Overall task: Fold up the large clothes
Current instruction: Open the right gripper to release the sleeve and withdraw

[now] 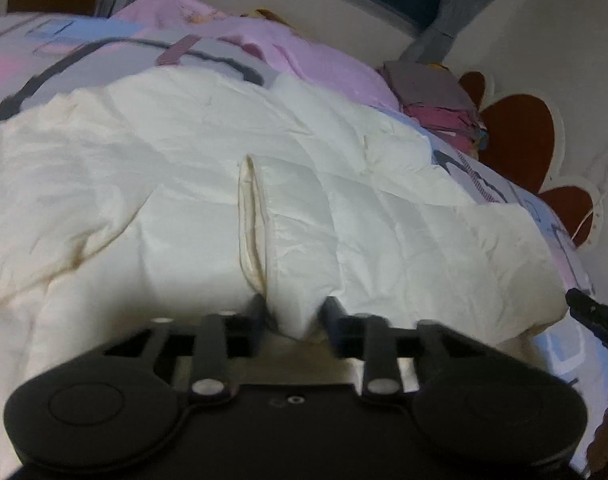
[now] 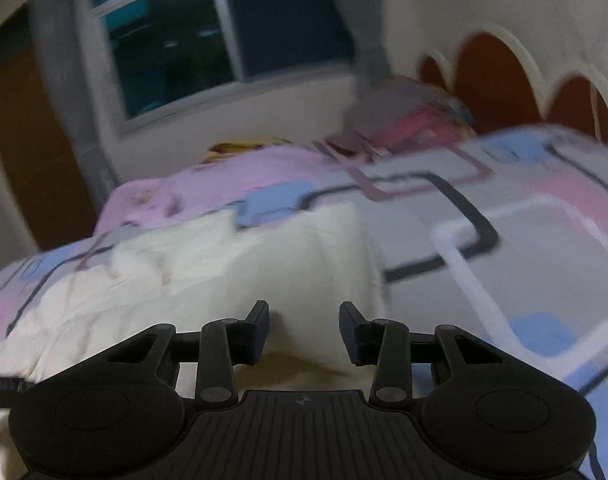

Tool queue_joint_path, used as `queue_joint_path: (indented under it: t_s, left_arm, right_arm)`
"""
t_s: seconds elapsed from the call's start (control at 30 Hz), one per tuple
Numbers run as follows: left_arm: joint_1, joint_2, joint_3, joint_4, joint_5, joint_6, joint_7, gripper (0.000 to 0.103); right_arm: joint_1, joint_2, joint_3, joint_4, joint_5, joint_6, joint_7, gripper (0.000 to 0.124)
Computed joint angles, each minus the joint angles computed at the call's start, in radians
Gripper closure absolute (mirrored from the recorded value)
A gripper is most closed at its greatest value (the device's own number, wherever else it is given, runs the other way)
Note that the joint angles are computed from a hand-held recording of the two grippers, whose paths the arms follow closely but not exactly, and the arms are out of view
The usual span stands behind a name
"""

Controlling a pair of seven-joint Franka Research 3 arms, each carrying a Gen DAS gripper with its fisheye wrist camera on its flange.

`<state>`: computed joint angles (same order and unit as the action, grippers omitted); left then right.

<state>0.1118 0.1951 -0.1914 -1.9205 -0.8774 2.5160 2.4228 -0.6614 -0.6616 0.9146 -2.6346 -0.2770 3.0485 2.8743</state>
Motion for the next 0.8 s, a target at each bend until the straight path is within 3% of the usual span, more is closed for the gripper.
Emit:
queue_joint_path:
  t_s: [0.13,0.23,0.33,0.43,0.53,0.6,0.67,0.73,0.8]
  left_arm:
    - [0.004,-0.048,-0.019,-0.045,-0.161,0.124,0.149,0.092]
    - [-0.01,-0.071,0.0,-0.073,-0.226,0.227,0.216,0.092]
    - [-0.02,-0.038,0.034,-0.061,-0.064,0.2,0.088,0.092]
    - [-0.021,-0.016,0.024,-0.063,0.041,0.203,0.032,0.092]
    - [-0.017,-0.018,0.018,-0.073,0.112,0.229,-0.032,0.074]
    - [0.004,-0.053,-0.002,-0.105,0.051,0.303,0.015,0.057]
    - [0.01,-0.075,-0.032,-0.119,-0.085,0.403,0.151,0.052]
    - [0.004,-0.062,-0.046,-0.08,-0.162,0.39,0.244,0.052]
    - [-0.019,-0.03,-0.05,-0.035,-0.147,0.38,0.26,0.052]
  right_arm:
    - [-0.047,0.053,0.023,0.008,-0.007,0.026,-0.002,0.088]
    - [-0.057,0.1,0.036,0.019,-0.011,0.041,-0.028,0.091]
    - [-0.076,0.186,0.061,0.054,-0.047,-0.019,-0.054,0.091]
    - [-0.098,0.218,0.07,0.061,-0.092,-0.022,-0.024,0.091]
    - [-0.039,0.192,-0.008,0.034,-0.111,0.014,-0.009,0.091]
    - [-0.029,0.138,-0.032,0.017,-0.113,0.041,-0.01,0.091]
    - [-0.075,0.135,-0.017,0.044,-0.12,0.049,-0.038,0.091]
    - [-0.156,0.176,0.029,0.098,-0.131,0.054,-0.067,0.092]
    - [-0.286,0.235,0.123,0.172,-0.162,0.068,-0.089,0.1]
